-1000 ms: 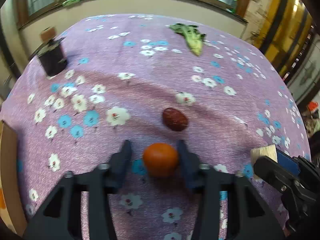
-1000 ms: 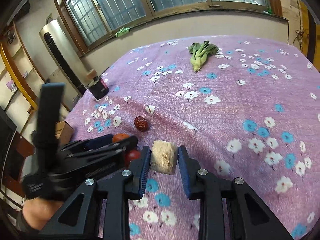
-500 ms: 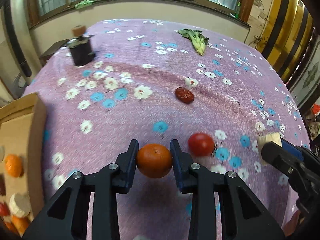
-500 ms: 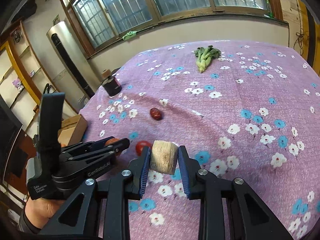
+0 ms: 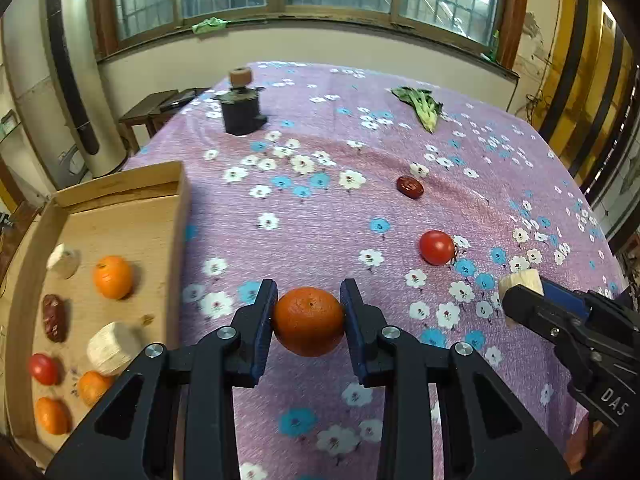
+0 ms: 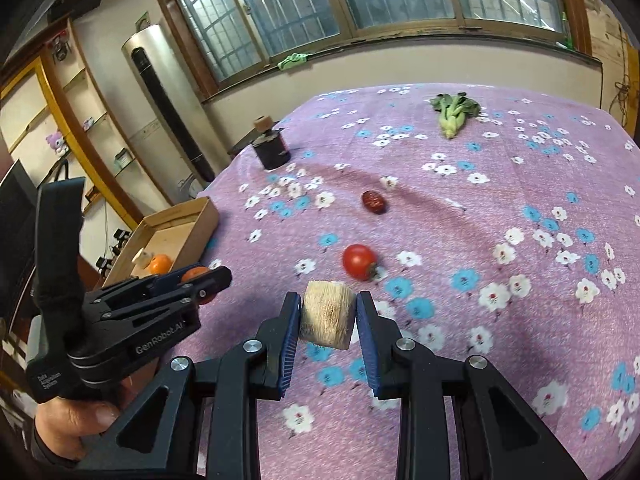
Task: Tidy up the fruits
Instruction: 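Carry the orange and the yam chunk with both tools over the cardboard tray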
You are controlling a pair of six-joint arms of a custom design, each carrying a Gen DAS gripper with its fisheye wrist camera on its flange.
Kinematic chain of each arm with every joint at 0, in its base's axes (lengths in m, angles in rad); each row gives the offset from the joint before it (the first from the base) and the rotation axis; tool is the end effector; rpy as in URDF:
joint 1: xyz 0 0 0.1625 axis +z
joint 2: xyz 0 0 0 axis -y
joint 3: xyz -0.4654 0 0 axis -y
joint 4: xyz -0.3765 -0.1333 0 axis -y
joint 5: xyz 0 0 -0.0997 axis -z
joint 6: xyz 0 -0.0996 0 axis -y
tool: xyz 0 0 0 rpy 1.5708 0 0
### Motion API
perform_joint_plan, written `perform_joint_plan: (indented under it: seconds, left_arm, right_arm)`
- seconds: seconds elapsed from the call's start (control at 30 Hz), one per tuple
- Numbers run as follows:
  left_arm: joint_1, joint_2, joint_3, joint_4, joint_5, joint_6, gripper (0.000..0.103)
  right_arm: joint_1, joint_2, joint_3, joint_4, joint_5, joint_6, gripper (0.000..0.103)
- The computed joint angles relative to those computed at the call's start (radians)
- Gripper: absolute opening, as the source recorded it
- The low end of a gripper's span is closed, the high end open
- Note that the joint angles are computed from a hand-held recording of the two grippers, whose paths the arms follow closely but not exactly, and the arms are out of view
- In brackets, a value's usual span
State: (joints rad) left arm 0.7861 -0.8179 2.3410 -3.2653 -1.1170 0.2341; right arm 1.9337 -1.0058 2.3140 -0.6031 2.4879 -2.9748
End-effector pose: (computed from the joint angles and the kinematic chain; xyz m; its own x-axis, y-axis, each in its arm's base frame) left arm -0.1925 -0.4432 0.0548 -0.5085 0.7280 -0.4597 0.8370 0.5432 -0.0657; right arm 0.1673 -0.2878 0.0768 -0.8105 0.4450 0.3809 -0.0969 0.5395 -0.8364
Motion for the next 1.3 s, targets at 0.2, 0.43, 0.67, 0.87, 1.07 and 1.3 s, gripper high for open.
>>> perform_joint_plan:
  seconds: [0.2,0.43,0.67,0.87,1.07,1.3]
  left_arm:
    - [0.013,-0.045,0.030,-0.013,0.000,0.004,0.030]
    - [0.027,-0.087,0.055,-0.022,0.001,0.011,0.030]
    - [0.046,-0.119,0.063,-0.023,0.003,0.018,0.030]
    - [0.069,-0.143,0.064,-0.021,0.008,0.025,0.030]
    - [0.095,-0.157,0.056,-0.011,0.011,0.032,0.030]
    - [0.122,-0.167,0.042,0.002,0.015,0.038,0.030]
  right_arm:
    - [0.043,0.045,-0.038,0.036,0.018,0.026,0.029]
    - [0.082,0.089,-0.078,0.073,0.035,0.047,0.029]
    - [0.110,0.127,-0.122,0.115,0.045,0.060,0.029]
    - [0.122,0.155,-0.158,0.146,0.042,0.061,0.029]
    - [0.126,0.182,-0.193,0.171,0.030,0.056,0.029]
    - [0.122,0.211,-0.233,0.200,0.009,0.047,0.028]
